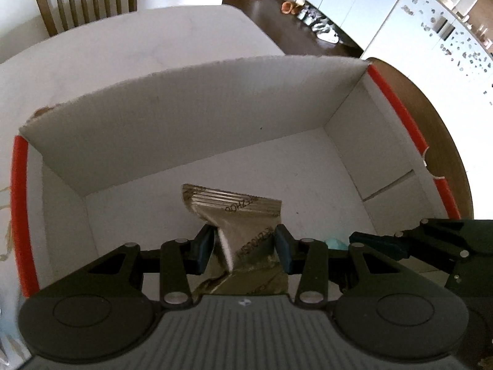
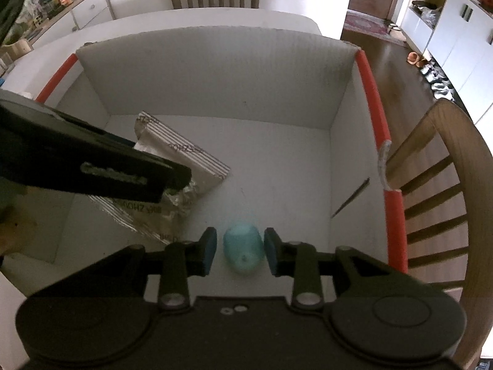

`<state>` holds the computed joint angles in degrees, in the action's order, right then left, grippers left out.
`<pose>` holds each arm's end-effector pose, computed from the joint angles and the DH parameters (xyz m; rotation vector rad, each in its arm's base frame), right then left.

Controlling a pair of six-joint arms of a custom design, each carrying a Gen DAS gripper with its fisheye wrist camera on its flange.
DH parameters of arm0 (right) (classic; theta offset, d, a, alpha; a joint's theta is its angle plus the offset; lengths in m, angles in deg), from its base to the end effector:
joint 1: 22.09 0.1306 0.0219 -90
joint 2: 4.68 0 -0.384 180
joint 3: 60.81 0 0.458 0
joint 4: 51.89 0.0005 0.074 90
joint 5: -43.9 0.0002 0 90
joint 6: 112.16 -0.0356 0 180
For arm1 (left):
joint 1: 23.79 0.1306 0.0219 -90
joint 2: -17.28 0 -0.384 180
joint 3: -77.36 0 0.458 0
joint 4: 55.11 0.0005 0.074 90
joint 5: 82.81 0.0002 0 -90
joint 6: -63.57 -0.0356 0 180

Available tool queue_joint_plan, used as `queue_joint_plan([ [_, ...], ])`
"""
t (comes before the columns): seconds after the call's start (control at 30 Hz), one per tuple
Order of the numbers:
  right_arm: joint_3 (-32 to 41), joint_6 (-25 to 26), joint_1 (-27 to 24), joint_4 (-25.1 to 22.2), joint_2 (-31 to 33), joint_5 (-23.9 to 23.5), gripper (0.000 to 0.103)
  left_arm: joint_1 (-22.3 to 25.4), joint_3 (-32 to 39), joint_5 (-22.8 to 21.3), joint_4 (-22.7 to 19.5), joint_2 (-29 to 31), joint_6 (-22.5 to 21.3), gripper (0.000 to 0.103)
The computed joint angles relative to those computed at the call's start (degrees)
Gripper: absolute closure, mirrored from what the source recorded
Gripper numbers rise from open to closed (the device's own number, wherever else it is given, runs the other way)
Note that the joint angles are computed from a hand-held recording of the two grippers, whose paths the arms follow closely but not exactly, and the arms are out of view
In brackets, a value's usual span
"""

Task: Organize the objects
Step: 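Carry both items into the red shoebox and open both tools to release, then withdraw both tools from the shoebox back toward the pile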

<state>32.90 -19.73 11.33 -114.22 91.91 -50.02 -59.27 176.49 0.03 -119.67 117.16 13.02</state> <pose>0.4740 0.3151 0.3895 -0.8603 2.5929 0.2505 0.4837 -0.3400 0.4035 -0.1312 2.7130 -0.2267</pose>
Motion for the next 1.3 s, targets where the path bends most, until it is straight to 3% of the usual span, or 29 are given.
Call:
queue_joint_plan([
  [0.43, -1.91, -0.83, -1.43, 2.39, -5.64, -4.89, 0.068, -1.13, -5.65, -3.51, 3.59, -8.65, 2.44, 0.06],
  [0.67, -2.12, -1.62, -1.3, 3.85, -8.66, -7.28, 0.065, -3.04, -8.79, -7.91, 3.97, -14.85, 4.39, 0.06],
  [1.07, -3.09, -5.71, 3.2, 5.62, -12.41, -6.5, 0.062, -4.71, -15.07, -10.72, 4.49, -24.56, 5.67, 0.06],
  [1.17, -3.13, -6.54, 4.97, 6.66, -12.81, -5.36, 0.057, -5.32, -17.19, -11.75, 4.07, -27.76, 5.87, 0.06],
  [1.23, -3.15, -7.69, 6.1, 7.34, -13.06, -4.28, 0.048, -5.71, -18.66, -12.77, 3.79, -29.96, 6.15, 0.059],
  [1.3, -3.31, -8.49, 7.31, 8.07, -13.31, -3.74, 0.045, -5.96, -20.01, -14.2, 3.01, -32.25, 6.47, 0.054],
])
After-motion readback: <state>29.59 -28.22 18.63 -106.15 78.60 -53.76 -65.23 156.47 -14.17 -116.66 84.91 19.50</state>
